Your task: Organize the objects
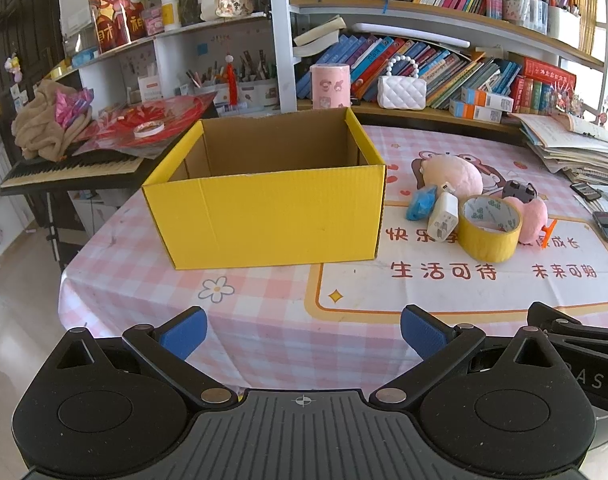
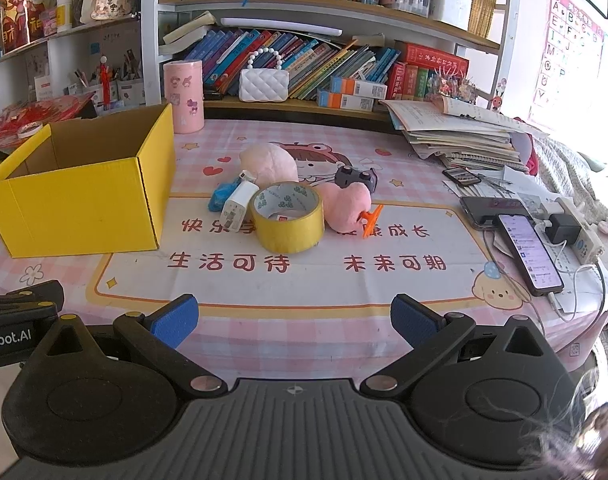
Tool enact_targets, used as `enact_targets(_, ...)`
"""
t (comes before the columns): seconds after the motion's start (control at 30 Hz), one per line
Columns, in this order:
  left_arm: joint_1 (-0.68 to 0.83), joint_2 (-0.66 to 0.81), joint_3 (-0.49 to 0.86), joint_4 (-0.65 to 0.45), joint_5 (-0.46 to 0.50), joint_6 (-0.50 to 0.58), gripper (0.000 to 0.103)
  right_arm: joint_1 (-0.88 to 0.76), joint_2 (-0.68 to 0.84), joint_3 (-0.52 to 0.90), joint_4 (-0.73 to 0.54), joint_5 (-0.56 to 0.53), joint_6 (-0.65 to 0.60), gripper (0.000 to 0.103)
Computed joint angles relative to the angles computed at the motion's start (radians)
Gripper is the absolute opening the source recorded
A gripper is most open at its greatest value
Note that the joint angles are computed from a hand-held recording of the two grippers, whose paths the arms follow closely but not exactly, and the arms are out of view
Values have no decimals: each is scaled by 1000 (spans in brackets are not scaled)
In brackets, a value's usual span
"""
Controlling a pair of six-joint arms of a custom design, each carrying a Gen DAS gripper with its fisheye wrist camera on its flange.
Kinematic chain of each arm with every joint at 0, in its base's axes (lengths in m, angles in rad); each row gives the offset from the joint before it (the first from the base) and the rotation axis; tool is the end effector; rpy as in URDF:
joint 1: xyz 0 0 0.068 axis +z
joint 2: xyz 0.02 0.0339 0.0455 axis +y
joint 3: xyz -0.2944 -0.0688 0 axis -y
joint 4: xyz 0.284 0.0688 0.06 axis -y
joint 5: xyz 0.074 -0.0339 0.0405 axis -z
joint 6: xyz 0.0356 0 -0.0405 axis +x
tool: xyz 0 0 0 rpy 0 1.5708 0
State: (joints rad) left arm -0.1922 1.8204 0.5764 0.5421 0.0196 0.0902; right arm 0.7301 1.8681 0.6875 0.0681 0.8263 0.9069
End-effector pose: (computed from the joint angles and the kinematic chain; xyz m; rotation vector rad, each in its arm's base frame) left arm 0.3183 -0.0627 0.0783 0.3302 2.2496 -0.0760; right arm 0.2508 0.1894 0.0672 0.4236 2.1990 -0.2880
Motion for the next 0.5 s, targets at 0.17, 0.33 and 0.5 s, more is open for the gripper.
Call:
enact_targets(0.17,0,3,1,2,-2,2,103,-3,4,-1,12,2,-9,103)
enact_targets(0.33,-1,9,4,-2,-6,0,103,-19,6,-10,41,-6,-36,103)
enact_targets(0.5,-8,9,13,-18,-13,-2,103,-27,4,-15,50,-15,-47,103)
